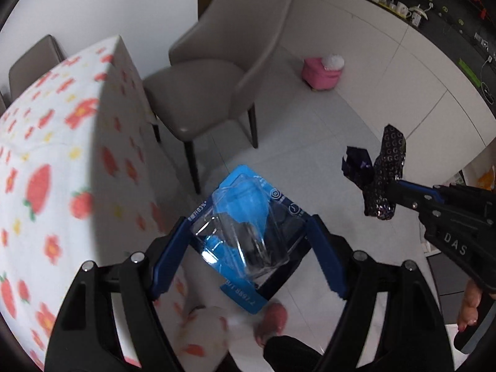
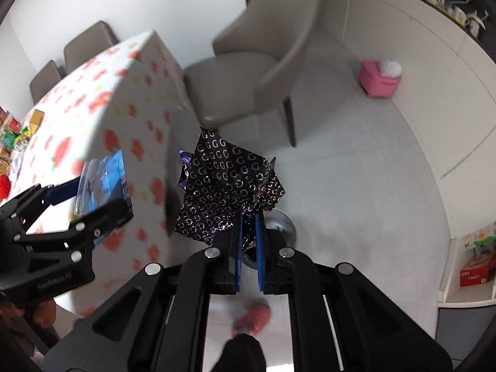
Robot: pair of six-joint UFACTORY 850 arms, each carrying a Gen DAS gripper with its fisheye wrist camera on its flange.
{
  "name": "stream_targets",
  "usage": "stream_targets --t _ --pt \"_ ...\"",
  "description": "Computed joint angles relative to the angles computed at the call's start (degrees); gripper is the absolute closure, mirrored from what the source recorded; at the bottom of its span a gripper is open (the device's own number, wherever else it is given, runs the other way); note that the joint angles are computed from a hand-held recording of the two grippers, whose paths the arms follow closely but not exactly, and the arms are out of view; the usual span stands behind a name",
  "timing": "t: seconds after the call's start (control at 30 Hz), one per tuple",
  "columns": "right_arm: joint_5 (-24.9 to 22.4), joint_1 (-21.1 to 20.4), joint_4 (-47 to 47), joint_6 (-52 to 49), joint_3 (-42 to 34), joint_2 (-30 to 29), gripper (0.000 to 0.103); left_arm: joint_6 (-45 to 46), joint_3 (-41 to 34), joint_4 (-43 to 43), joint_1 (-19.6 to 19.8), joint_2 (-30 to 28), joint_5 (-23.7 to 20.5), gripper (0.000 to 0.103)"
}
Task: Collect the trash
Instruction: 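Carry the wrapper and blue package over the bin and open both tools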
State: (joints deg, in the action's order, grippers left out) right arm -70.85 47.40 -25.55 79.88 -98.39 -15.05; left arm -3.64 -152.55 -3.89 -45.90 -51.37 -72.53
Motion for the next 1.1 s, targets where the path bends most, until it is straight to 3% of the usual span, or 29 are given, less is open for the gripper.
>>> stream_targets --t 0.17,0.27,0.4,0.5,0.63,0.83,1.0,1.03,1.1 --pt "7.2 -2.0 2.3 2.5 12.0 5.0 0.096 0.5 6.5 0.6 -2.6 -0.3 2.5 0.026" --pt "15.0 -3.8 3.0 4.6 19.8 6.5 0.096 -0.2 9.2 0.6 -3.0 -2.0 5.0 0.026" --pt "27.0 -6.3 2.3 7.9 29.3 5.5 0.096 -2.3 16.9 2.0 -3.4 -3.2 13.1 0.026" --pt "33.3 -7.1 -0.1 10.2 34.2 3.6 0.096 -2.6 23.0 3.0 -3.5 -4.2 19.7 0.026" --pt "41.2 -7.7 -5.6 16.2 38.3 -1.1 0.096 -1.2 26.4 1.4 -3.1 -7.6 25.1 0.026" --pt "47.2 -7.5 -13.2 24.6 40.6 -5.9 0.095 5.0 27.2 -1.5 -2.9 -12.1 29.0 0.025" --pt "48.4 -8.2 -13.6 23.3 39.3 -8.1 0.092 6.2 25.9 -1.1 -2.6 -13.6 28.1 0.025" --pt "48.4 -8.2 -13.6 23.0 39.1 -8.3 0.091 6.3 25.7 -1.2 -2.5 -13.8 27.7 0.025" --pt "47.5 -8.0 -13.6 22.6 38.2 -8.4 0.073 6.9 25.5 -2.1 -2.1 -13.7 27.4 0.024"
